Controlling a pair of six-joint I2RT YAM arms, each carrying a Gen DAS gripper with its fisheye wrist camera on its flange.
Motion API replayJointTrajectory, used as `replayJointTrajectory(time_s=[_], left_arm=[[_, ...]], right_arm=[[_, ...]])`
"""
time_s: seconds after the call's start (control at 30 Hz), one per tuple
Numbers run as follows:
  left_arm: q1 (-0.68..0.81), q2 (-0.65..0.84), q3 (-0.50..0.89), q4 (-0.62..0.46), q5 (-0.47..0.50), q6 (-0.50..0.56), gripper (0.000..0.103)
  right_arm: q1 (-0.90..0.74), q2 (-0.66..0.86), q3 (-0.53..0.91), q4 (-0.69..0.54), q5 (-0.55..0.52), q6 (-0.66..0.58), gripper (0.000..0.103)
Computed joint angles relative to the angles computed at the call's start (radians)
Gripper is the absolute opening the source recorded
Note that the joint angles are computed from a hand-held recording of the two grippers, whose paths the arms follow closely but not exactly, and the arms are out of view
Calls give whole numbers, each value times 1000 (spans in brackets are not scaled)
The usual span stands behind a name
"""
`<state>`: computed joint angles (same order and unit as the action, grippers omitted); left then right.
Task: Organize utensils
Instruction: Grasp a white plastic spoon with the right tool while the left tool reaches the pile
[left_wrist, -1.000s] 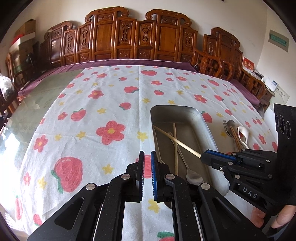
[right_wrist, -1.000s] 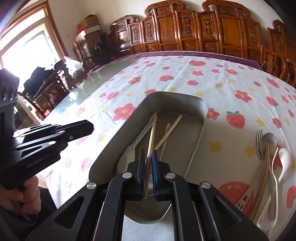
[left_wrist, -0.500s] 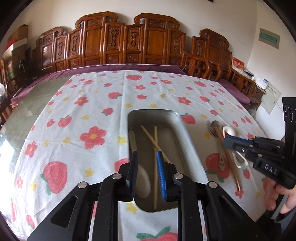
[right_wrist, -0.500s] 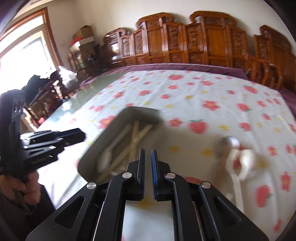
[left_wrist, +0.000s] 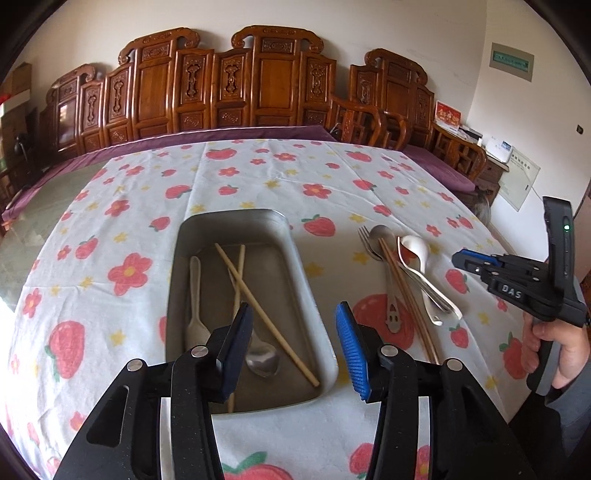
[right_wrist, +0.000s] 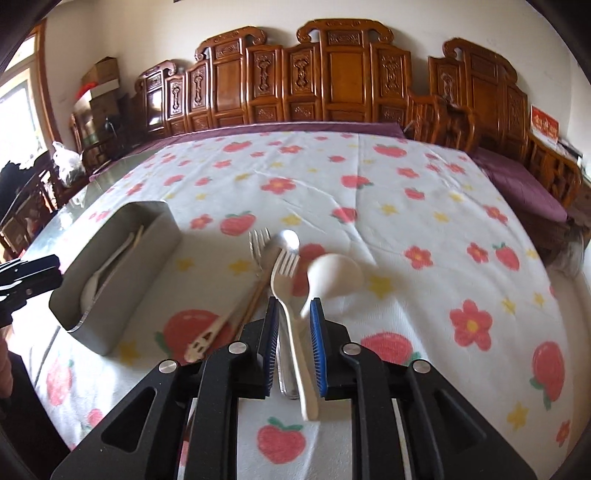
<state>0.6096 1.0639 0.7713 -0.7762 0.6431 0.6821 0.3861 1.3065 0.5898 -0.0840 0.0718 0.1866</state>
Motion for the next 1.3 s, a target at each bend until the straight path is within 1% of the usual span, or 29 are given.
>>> replayJointTrajectory(time_s=[0.03, 0.17, 0.23, 0.33, 0.57, 0.67, 0.7, 0.73, 0.97, 1.0, 1.1, 1.13, 1.23, 1.3], left_arm=[[-10, -18, -14, 9, -5, -11, 44], [-38, -48, -38, 17, -16, -31, 44], [-52, -60, -48, 19, -23, -35, 44], [-71, -77, -62, 21, -34, -43, 44], [-118, -110, -100, 0, -65, -52, 44], [-149, -148, -123, -2, -91, -63, 44], [-156, -157, -129, -4, -96, -67, 44], [-167, -168, -137, -4, -105, -74, 44], [-240, -234, -179, -2, -173, -115, 44], [-254, -244, -184, -1, -184, -124, 44], [-297, -270, -190, -1, -218, -151, 44], [-308, -274, -190, -1, -225, -160, 44], [-366, -281, -188, 0, -253, -215, 44], [-417, -276, -187, 6, -273, -261, 44]], right_arm=[[4, 19, 1, 12, 1, 1, 23], [12, 65, -18, 45, -8, 2, 23], [8, 90, -14, 48, -19, -2, 23], [-10, 125, -10, 44, -64, -6, 23], [-14, 161, -2, 35, -92, -7, 23], [-28, 154, -2, 32, -121, -1, 18], [-32, 152, -3, 32, -131, -2, 13], [-39, 147, -4, 32, -148, -2, 12], [-59, 115, -14, 23, -155, -9, 10], [-63, 113, -15, 23, -151, -14, 6], [-74, 133, -9, 24, -152, -32, 7], [-76, 143, -5, 28, -152, -37, 9], [-76, 163, 4, 32, -153, -50, 9], [-73, 165, 10, 27, -151, -56, 6]])
